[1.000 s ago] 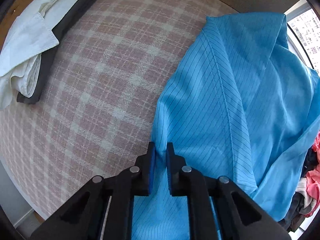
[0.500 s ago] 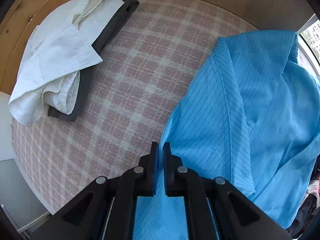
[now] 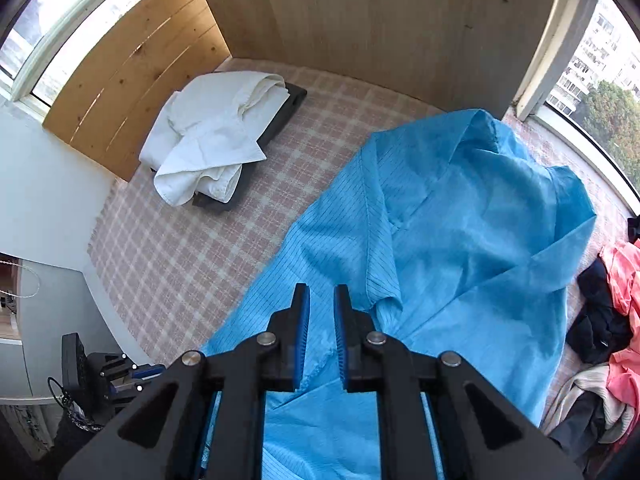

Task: Fold clothes
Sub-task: 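Grasp the coat side with the left gripper while the right gripper grasps the body and folds, then open the right gripper and withdraw it from the coat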

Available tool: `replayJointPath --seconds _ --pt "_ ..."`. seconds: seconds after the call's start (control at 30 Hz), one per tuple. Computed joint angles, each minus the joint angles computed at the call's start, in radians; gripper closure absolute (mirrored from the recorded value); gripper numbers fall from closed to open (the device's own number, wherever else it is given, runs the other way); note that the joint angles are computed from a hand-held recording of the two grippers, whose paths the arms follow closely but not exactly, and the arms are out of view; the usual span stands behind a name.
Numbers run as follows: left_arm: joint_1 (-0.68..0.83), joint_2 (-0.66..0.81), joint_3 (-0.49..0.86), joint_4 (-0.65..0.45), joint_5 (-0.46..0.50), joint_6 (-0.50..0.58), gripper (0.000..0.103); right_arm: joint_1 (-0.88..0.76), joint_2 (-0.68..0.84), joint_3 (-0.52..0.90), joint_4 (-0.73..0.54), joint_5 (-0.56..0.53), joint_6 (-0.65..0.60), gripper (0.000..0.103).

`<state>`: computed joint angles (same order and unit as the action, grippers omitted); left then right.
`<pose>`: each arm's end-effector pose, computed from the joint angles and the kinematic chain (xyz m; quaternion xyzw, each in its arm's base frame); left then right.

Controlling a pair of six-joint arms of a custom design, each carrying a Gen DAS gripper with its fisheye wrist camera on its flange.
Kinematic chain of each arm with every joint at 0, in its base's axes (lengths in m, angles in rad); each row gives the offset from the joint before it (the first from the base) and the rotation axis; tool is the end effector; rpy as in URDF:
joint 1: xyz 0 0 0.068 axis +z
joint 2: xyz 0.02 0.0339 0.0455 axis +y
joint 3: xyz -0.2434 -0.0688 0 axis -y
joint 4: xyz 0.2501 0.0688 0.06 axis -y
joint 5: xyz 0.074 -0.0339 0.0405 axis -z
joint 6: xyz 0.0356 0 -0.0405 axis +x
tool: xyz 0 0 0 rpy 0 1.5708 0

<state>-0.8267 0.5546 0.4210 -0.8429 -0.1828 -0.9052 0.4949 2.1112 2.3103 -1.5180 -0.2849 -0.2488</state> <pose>0.0928 -0.0912 0.1775 -0.0641 0.9504 -0.1655 0.2554 0.3521 0.2014 0.3257 -0.3734 0.9084 0.1550 0.1061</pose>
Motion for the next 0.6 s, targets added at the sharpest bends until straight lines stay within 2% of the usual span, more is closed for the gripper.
replayJointPath --seconds 0.07,0.13,0.17,0.23,0.3,0.33,0.43,0.5,0.57,0.6 --pt "-0.133 -0.009 0.082 -0.145 -0.136 -0.142 0.094 -0.146 -0.130 -0.162 0.051 0.003 -0.109 0.091" --pt "-0.322 0.049 0.188 -0.272 -0.276 -0.316 0.094 -0.298 -0.192 -0.265 0.093 0.026 -0.232 0.091" --pt "-0.422 0.138 0.256 -0.310 -0.333 -0.402 0.094 -0.365 -0.217 -0.359 0.143 0.060 -0.287 0.091" --pt "-0.542 0.325 0.381 -0.311 -0.391 -0.485 0.094 -0.481 -0.245 -0.539 0.267 0.132 -0.384 0.090" --pt "-0.553 0.515 0.481 -0.163 -0.376 -0.435 0.094 -0.609 -0.174 -0.619 0.369 0.162 -0.478 0.090" --pt "-0.552 0.608 0.535 -0.089 -0.362 -0.402 0.094 -0.652 -0.131 -0.623 0.381 0.162 -0.502 0.090" --pt "-0.513 0.914 0.689 0.212 -0.230 -0.259 0.094 -0.729 -0.022 -0.621 0.432 0.148 -0.575 0.090" --pt "-0.495 1.156 0.870 0.297 -0.138 -0.194 0.094 -0.742 0.008 -0.633 0.474 0.128 -0.626 0.090" --pt "-0.473 1.343 1.025 0.331 -0.059 -0.166 0.093 -0.726 0.001 -0.666 0.530 0.114 -0.673 0.090" --pt "-0.461 1.407 1.073 0.334 -0.023 -0.172 0.094 -0.717 0.000 -0.679 0.552 0.107 -0.695 0.085"
